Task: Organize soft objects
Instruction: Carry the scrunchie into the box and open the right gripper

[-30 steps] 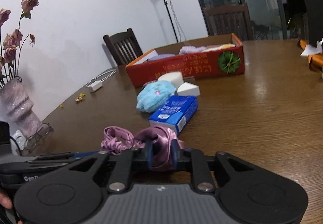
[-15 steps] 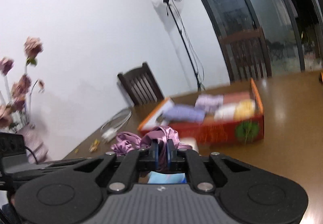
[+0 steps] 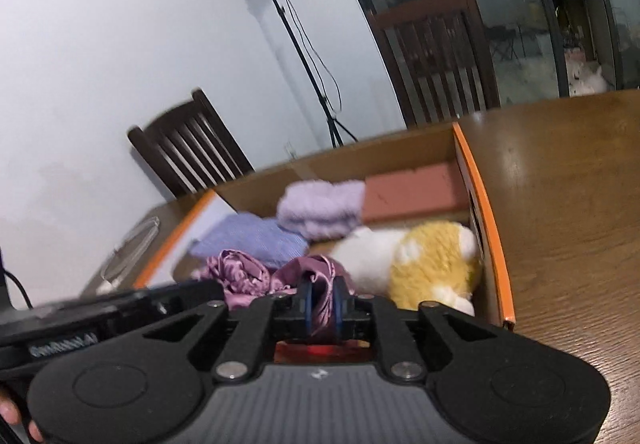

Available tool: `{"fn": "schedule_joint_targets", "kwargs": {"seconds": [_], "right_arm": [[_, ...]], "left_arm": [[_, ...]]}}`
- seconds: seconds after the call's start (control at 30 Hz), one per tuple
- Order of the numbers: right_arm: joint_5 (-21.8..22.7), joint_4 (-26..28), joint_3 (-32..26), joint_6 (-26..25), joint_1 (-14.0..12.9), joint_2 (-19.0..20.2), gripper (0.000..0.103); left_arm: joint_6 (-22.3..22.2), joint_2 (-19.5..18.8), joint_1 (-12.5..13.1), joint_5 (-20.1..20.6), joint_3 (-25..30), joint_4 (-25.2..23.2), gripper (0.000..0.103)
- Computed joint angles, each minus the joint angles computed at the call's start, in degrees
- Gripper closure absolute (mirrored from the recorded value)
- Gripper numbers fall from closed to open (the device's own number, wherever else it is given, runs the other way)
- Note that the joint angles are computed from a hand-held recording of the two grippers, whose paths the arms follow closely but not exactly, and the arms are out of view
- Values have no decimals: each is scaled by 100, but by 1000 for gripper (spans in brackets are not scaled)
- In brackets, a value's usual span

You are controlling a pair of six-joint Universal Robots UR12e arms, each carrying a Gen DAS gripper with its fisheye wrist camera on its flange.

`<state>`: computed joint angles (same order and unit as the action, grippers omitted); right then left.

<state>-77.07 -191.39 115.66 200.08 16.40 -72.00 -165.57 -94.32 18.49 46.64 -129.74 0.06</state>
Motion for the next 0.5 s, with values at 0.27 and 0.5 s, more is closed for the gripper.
{"fn": "schedule_joint_targets", "kwargs": {"seconds": [0.27, 0.5], "right_arm": [[-777, -31, -41, -251, 173, 11, 84], [-941, -402, 176, -208, 196, -313, 66]], "left_arm": [[-96, -21, 39, 78, 66, -84, 65], [66, 507, 338, -65, -197, 46, 54]]}}
